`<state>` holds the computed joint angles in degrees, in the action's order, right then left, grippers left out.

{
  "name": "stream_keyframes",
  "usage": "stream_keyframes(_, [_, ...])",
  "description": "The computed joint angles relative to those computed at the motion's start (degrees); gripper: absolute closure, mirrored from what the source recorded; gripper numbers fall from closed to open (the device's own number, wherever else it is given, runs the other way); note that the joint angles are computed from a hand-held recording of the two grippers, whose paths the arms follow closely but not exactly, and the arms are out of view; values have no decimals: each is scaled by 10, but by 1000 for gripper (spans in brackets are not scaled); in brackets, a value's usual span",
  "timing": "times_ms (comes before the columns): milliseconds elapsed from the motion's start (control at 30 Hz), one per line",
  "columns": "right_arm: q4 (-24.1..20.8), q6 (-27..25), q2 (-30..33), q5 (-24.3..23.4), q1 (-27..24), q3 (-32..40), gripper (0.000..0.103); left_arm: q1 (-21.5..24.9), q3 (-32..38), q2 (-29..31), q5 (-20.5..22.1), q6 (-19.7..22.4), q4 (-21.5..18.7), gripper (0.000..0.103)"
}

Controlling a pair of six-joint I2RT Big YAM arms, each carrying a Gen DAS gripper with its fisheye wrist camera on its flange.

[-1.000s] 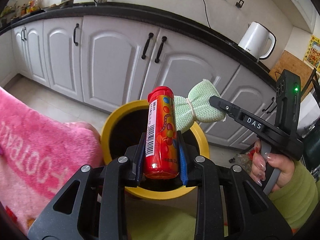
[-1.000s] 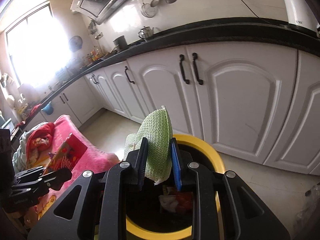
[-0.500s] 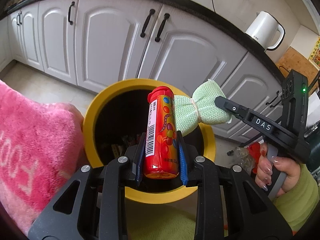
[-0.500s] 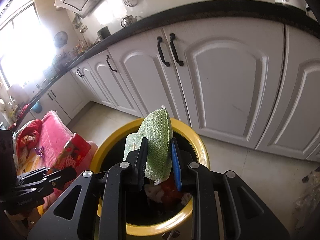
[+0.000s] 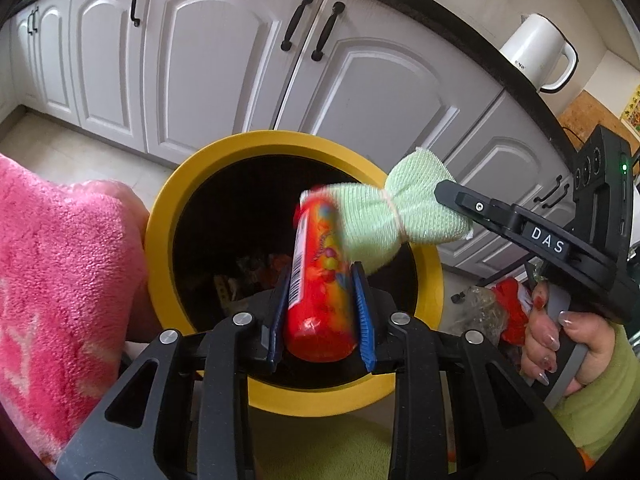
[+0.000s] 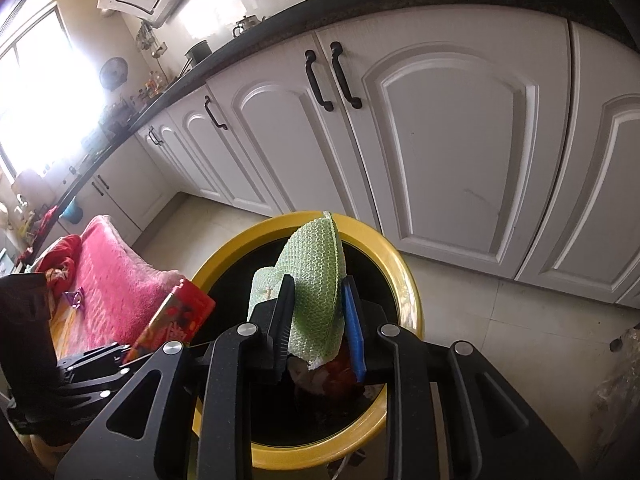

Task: Collect trash
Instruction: 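Open both tools to drop the red tube and green sponge into the bin, then move both open tools back over the remaining trash on the blanket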

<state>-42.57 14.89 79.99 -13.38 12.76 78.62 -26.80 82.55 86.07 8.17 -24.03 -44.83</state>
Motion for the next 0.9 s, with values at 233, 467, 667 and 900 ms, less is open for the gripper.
stream_keyframes(233, [-1,10,3,-5,-4,0,76,-1,-7,-14,-21,-1,6,50])
stream_keyframes(467, [4,14,-5,-2,-1,-1,64,4,-24,-53,-61,-18,15,18])
stream_keyframes(667, [25,6,-28,10,14,-5,45,9,-45,-98,-104,-26,26,11])
stream_keyframes(900, [43,8,-52,27,34,-10,35,8,-72,-150,-158,-24,31,11])
